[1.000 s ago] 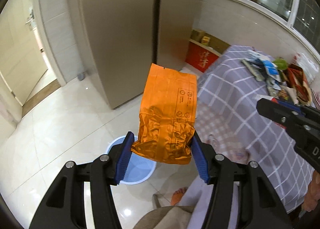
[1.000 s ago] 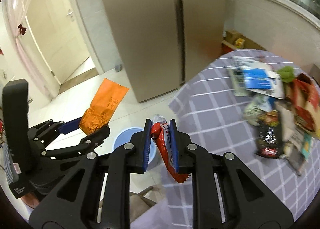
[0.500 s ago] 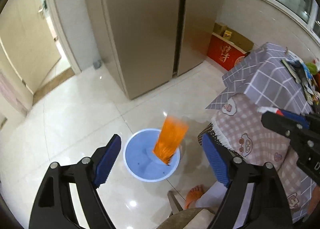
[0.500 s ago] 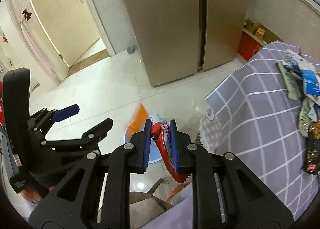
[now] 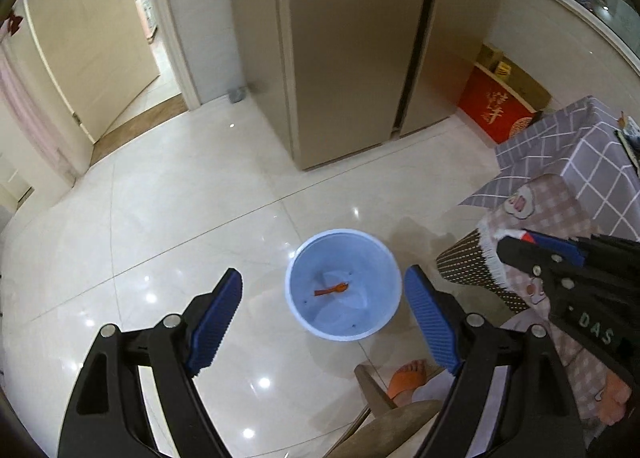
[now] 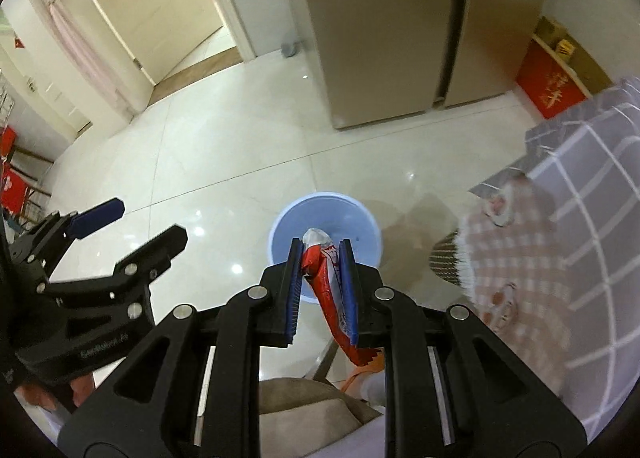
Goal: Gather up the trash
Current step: 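Open the right tool over the blue bin to drop the red-white wrapper, then move both tools back toward the table of wrappers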
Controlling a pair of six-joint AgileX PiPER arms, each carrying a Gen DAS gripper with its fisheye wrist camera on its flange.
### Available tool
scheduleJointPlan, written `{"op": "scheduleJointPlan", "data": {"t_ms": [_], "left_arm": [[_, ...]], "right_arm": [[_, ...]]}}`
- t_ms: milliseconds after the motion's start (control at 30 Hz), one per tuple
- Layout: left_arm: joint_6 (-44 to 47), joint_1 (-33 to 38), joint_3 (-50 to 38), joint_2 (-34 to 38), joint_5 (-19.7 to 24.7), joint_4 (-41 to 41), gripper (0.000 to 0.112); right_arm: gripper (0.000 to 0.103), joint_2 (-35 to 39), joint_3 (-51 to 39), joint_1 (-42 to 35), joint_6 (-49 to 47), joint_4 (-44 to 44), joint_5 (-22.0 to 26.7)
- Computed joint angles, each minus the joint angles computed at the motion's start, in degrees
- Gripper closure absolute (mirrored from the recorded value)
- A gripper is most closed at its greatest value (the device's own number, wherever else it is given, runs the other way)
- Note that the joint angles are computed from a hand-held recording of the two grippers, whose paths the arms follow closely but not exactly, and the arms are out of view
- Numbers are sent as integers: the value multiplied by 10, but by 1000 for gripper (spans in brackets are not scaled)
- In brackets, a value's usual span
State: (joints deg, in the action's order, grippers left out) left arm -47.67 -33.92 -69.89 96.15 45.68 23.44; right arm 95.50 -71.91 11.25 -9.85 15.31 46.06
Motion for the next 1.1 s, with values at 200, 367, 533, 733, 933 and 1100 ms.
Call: {"op": "scheduleJointPlan", "data": {"t_ms": [200, 367, 533, 733, 933, 1100], "left_arm": [[-13, 14, 25, -19, 2, 8, 31], [-17, 21, 31, -23, 2, 5, 31], [-26, 13, 26, -22, 8, 8, 31], [-42, -12, 18, -37, 22, 23, 31], [-55, -41, 9, -59, 17, 23, 31], [-75, -79, -12, -62, 30, 46, 31]], "right_arm": [[14, -3, 8, 19, -9, 16, -69], [14, 3, 5, -6, -30, 59, -33], [14, -13, 18, -12, -29, 53, -24], [14, -57, 40, -20, -38, 60, -14], [14, -117, 77, -46, -54, 74, -10], [14, -165, 94, -86, -77, 94, 7]]}}
